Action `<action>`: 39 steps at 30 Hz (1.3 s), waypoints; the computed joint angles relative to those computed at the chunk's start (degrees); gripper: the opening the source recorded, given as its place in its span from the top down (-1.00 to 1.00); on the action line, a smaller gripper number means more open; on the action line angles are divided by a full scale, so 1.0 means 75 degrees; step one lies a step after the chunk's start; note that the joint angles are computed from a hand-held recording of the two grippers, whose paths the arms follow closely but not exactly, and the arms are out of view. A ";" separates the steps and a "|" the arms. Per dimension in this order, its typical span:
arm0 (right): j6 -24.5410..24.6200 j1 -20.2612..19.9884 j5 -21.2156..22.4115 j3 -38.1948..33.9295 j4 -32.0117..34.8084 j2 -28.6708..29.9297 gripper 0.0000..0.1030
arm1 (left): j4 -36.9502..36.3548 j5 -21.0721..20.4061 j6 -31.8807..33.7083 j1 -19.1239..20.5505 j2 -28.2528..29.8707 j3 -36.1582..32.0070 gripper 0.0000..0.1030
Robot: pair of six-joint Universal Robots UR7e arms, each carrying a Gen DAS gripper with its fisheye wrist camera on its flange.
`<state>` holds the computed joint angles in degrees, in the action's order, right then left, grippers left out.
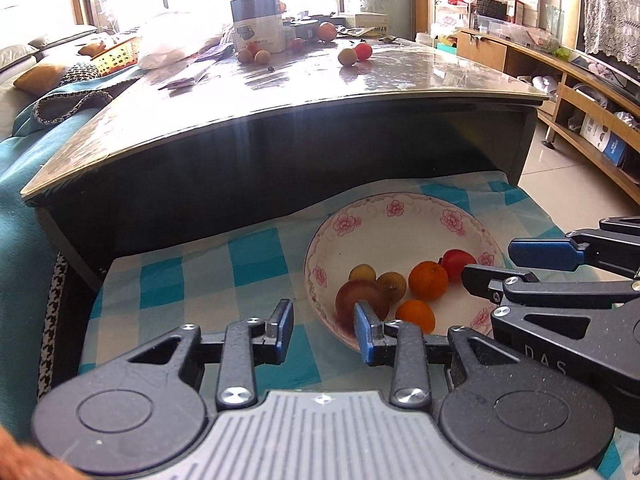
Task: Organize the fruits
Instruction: 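Withdraw both tools from the bowl toward the remaining tomato and tangerine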
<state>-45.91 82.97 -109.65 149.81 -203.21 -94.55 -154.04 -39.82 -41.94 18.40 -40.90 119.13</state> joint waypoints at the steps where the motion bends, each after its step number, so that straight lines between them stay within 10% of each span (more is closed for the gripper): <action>1: -0.0011 0.0039 -0.0052 0.0059 -0.0001 -0.0035 0.37 | 0.0093 -0.0017 -0.0064 -0.0049 -0.0060 0.0062 0.16; 39: -0.0035 0.0844 -0.1041 0.1319 0.0704 -0.0649 0.36 | 0.1224 -0.0944 -0.0858 -0.0897 -0.1150 0.1492 0.15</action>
